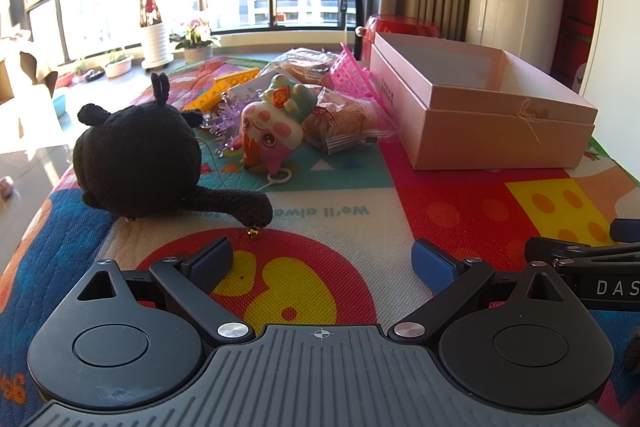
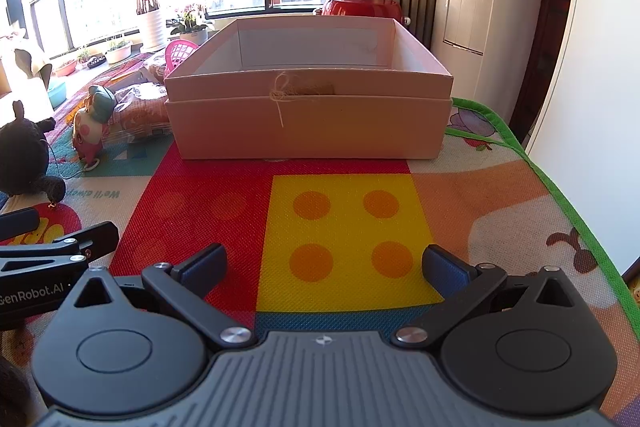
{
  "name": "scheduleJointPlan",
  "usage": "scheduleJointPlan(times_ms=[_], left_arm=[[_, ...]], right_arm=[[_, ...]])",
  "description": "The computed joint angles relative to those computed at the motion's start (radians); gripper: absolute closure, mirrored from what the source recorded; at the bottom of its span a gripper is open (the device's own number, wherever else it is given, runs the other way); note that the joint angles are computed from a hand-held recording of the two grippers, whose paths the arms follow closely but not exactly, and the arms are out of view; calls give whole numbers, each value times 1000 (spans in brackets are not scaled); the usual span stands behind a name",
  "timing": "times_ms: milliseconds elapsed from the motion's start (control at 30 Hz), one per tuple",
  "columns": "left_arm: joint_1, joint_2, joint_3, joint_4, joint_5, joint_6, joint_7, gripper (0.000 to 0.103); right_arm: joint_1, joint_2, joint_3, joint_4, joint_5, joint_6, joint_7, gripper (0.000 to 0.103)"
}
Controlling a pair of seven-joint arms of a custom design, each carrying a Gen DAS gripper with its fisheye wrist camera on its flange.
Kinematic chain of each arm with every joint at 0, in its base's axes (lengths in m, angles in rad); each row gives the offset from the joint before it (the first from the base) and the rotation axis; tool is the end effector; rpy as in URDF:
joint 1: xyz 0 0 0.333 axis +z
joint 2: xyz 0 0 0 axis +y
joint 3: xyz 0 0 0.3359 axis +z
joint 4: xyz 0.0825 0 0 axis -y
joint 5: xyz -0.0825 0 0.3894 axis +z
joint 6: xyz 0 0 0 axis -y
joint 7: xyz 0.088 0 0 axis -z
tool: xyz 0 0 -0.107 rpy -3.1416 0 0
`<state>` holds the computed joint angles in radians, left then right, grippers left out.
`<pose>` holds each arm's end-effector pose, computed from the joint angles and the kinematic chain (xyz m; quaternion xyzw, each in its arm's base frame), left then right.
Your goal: Organize objects
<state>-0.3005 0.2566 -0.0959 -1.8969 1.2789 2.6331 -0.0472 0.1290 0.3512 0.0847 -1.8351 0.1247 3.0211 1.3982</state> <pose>0.5951 -0.2702 0.4238 -0.6977 0.5633 -0.2783 0.3443 0.6841 0.1316 0.4559 -0.7217 0.5600 -0.2481 0.3224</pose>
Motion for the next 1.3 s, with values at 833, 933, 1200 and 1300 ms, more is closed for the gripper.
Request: scheduleJointPlan(times_ms=[833, 933, 1200, 1300], left_arm=[[0, 0, 1, 0, 1, 2, -2, 4], [0, 0, 0, 0, 1, 1, -1, 4], [0, 0, 0, 1, 0, -1, 1, 4], [0, 0, 0, 0, 1, -1, 0, 4]], right_arm=[[-7, -1, 5, -2, 16, 0, -18, 0], [-5, -1, 4, -1, 15, 0, -16, 0], [-4, 1, 0, 13, 9, -30, -17, 0], [2, 3, -6, 18, 4, -37, -14, 0]])
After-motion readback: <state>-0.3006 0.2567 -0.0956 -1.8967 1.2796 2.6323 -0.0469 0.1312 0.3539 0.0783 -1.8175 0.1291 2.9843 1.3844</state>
